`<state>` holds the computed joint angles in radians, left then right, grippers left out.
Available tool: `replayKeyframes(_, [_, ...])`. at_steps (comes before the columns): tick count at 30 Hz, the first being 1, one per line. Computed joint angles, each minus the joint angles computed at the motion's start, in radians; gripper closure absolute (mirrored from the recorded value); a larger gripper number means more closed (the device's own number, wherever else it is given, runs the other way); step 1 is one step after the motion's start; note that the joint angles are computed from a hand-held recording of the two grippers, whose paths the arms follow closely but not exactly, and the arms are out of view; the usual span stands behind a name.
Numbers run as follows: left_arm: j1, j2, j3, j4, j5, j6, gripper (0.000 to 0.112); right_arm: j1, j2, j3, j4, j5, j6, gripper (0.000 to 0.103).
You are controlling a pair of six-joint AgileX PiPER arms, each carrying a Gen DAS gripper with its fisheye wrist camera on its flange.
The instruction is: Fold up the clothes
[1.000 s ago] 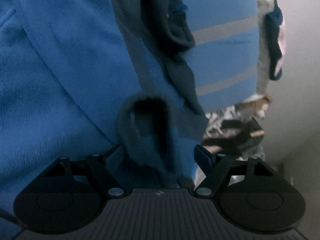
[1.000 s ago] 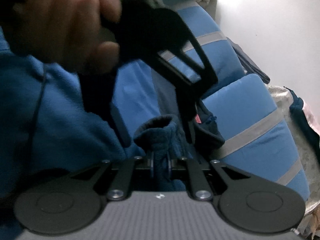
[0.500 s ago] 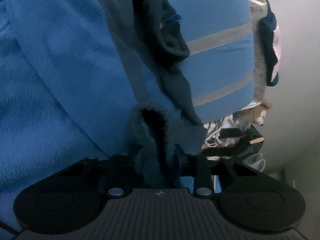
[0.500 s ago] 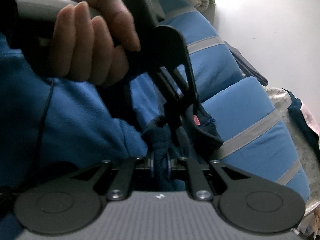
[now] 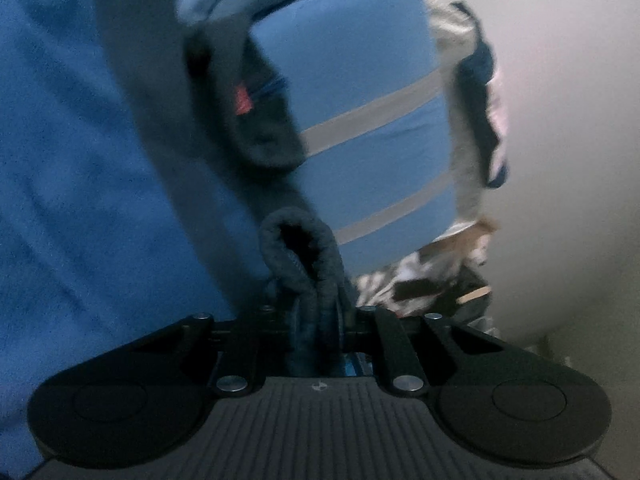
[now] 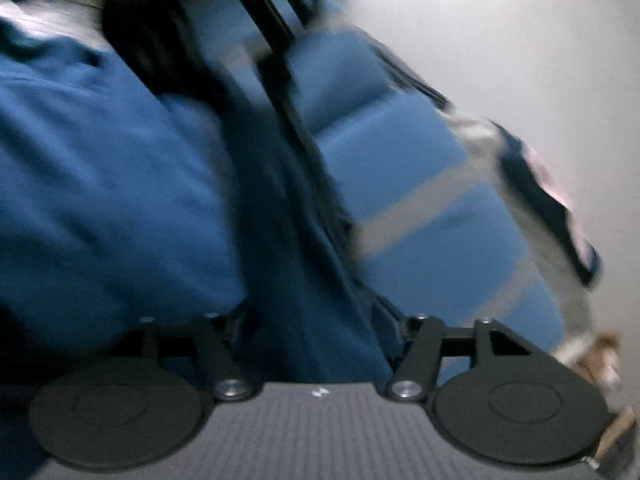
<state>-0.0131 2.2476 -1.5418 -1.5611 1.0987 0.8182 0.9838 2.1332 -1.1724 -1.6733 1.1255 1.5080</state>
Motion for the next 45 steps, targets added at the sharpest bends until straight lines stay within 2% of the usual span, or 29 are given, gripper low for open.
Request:
replayKeyframes(3, [0.023, -0.005, -0.018, -0.040, 0.026, 0.003, 0.096, -0.077, 0.024, -0.043, 0.031, 0.064, 0.064, 0.021])
replayKeyframes(8, [0.075, -0.027, -0.020, -0.099, 0.041, 0.049, 0.096, -0.221, -0.075, -0.015, 0.070, 0.026, 0.246, 0.014])
replayKeyframes(12, [0.112, -0.044, -0.013, -0.143, 0.017, 0.062, 0.097, -0.344, -0.165, 0.011, 0.120, -0.064, 0.332, 0.014])
replayKeyframes(16, [0.146, -0.031, -0.044, -0.155, 0.021, 0.043, 0.097, -0.471, -0.254, 0.059, 0.142, -0.236, 0.429, 0.009])
replayKeyframes(19, [0.164, -0.032, -0.056, -0.158, 0.024, 0.074, 0.097, -0.526, -0.263, 0.045, 0.168, -0.310, 0.419, 0.006])
replayKeyframes(23, [0.171, -0.046, -0.045, -0.155, -0.006, 0.129, 0.097, -0.540, -0.273, 0.028, 0.232, -0.352, 0.394, 0.001])
replayKeyframes(25, [0.170, -0.047, -0.045, -0.149, -0.033, 0.144, 0.097, -0.560, -0.266, -0.003, 0.323, -0.399, 0.317, 0.000])
replayKeyframes(28, [0.174, -0.033, -0.062, -0.137, -0.059, 0.115, 0.097, -0.625, -0.267, -0.014, 0.471, -0.529, 0.216, 0.000])
replayKeyframes(31, [0.179, -0.038, -0.067, -0.136, -0.077, 0.119, 0.097, -0.652, -0.259, -0.031, 0.598, -0.574, 0.055, 0.000])
replayKeyframes(32, [0.181, -0.041, -0.066, -0.137, -0.082, 0.127, 0.097, -0.654, -0.252, -0.034, 0.612, -0.577, 0.030, 0.000])
replayKeyframes(34, [0.183, -0.043, -0.067, -0.138, -0.095, 0.125, 0.098, -0.603, -0.232, -0.054, 0.538, -0.497, -0.019, 0.000])
replayKeyframes(37, [0.182, -0.061, -0.055, -0.134, -0.139, 0.136, 0.097, -0.498, -0.203, -0.057, 0.327, -0.322, 0.043, 0.000])
replayKeyframes(38, [0.181, -0.074, -0.046, -0.128, -0.170, 0.146, 0.097, -0.484, -0.209, -0.038, 0.256, -0.304, 0.086, 0.000])
replayKeyframes(40, [0.182, -0.094, -0.032, -0.116, -0.228, 0.156, 0.097, -0.464, -0.229, 0.004, 0.159, -0.320, 0.161, 0.000])
replayKeyframes(43, [0.195, -0.091, -0.034, -0.093, -0.262, 0.135, 0.097, -0.448, -0.233, 0.022, 0.148, -0.396, 0.169, 0.000])
replayKeyframes(45, [0.205, -0.081, -0.042, -0.075, -0.265, 0.113, 0.097, -0.431, -0.216, 0.027, 0.153, -0.418, 0.119, 0.000])
